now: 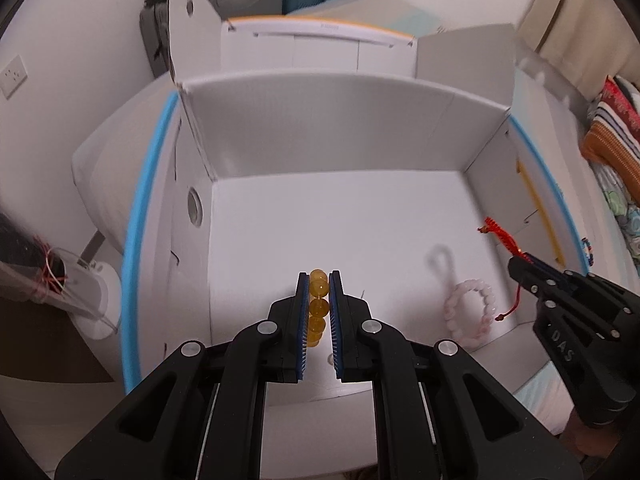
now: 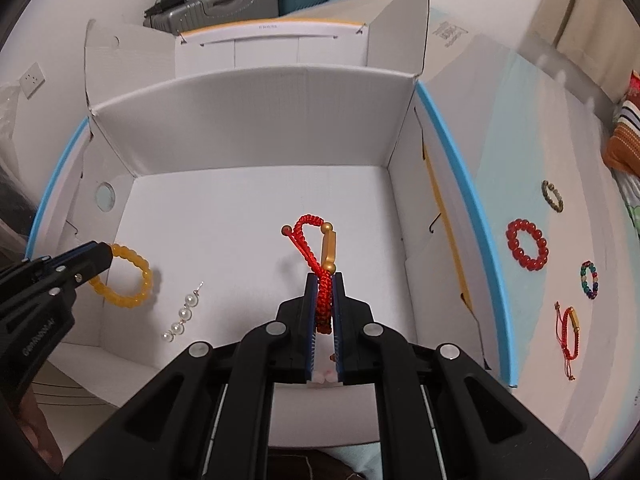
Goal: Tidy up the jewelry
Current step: 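Lower both held bracelets toward the box floor, then open both tools to release the bracelets and move back over the bed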
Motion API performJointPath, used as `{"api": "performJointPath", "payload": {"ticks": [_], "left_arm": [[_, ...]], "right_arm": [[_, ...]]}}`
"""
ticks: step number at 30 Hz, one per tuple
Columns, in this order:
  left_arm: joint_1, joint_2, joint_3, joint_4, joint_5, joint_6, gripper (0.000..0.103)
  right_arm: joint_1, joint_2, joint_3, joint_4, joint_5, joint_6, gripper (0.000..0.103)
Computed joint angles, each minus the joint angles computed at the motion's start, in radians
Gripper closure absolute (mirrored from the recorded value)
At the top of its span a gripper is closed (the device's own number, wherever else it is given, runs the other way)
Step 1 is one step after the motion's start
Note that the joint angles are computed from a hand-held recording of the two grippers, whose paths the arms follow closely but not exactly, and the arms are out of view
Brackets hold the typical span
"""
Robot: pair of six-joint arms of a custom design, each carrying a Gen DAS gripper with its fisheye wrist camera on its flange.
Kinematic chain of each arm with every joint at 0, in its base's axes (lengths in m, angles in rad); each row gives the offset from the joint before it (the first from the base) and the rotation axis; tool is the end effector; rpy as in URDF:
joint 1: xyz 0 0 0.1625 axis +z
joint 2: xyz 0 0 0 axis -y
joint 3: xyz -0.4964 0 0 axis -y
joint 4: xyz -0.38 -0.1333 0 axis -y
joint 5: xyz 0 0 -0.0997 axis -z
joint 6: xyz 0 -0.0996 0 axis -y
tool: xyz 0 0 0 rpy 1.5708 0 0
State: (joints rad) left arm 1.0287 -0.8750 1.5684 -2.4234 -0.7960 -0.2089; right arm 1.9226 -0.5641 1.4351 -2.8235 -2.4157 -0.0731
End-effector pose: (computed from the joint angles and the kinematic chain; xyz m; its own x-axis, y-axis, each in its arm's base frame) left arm -0.1977 -0.7216 0.2462 -0.7604 0.0923 -0.6428 0.3595 0.8842 -0.2983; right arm 0.3245 -0.7133 0.1130 -0.6939 -0.0309 0.7194 -0.3715 0.8713 -0.3208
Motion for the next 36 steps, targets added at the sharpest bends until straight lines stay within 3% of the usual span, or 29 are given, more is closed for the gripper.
{"api": "performJointPath", "payload": {"ticks": [6,16,17,21,23,26,28,30,36], "left_arm": [[0.015,0.011,-0.012,0.034,0.003,-0.014,0.094],[0.019,0.023,-0.027,0.046,0.02,-0.03,0.091],[0.019,0.023,-0.026,0.043,0.022,-0.032,0.091],[0.012,0.017,-0.018,0.02,0.031,-0.032,0.074],[0.005,0.015,-0.013,0.004,0.04,-0.026,0.065],[-0.006,0.011,-0.003,-0.032,0.054,-0.016,0.05],[-0.014,0.009,0.001,-0.052,0.063,-0.007,0.035],[-0.03,0.006,0.02,-0.107,0.08,0.017,0.02],[-0.061,0.005,0.045,-0.198,0.089,0.059,0.008]], "right_arm": [[-0.006,0.011,-0.022,0.056,0.007,0.033,0.097],[-0.013,0.012,-0.021,0.048,0.024,0.038,0.094],[-0.013,0.01,-0.019,0.043,0.025,0.037,0.088],[-0.01,0.004,-0.008,-0.009,0.041,0.006,0.081],[-0.005,-0.004,0.005,-0.048,0.051,-0.013,0.065],[0.001,-0.011,0.019,-0.114,0.057,-0.038,0.055],[0.004,-0.019,0.027,-0.143,0.064,-0.05,0.047],[0.007,-0.025,0.036,-0.173,0.066,-0.068,0.045],[0.014,-0.052,0.063,-0.252,0.06,-0.112,0.03]]}}
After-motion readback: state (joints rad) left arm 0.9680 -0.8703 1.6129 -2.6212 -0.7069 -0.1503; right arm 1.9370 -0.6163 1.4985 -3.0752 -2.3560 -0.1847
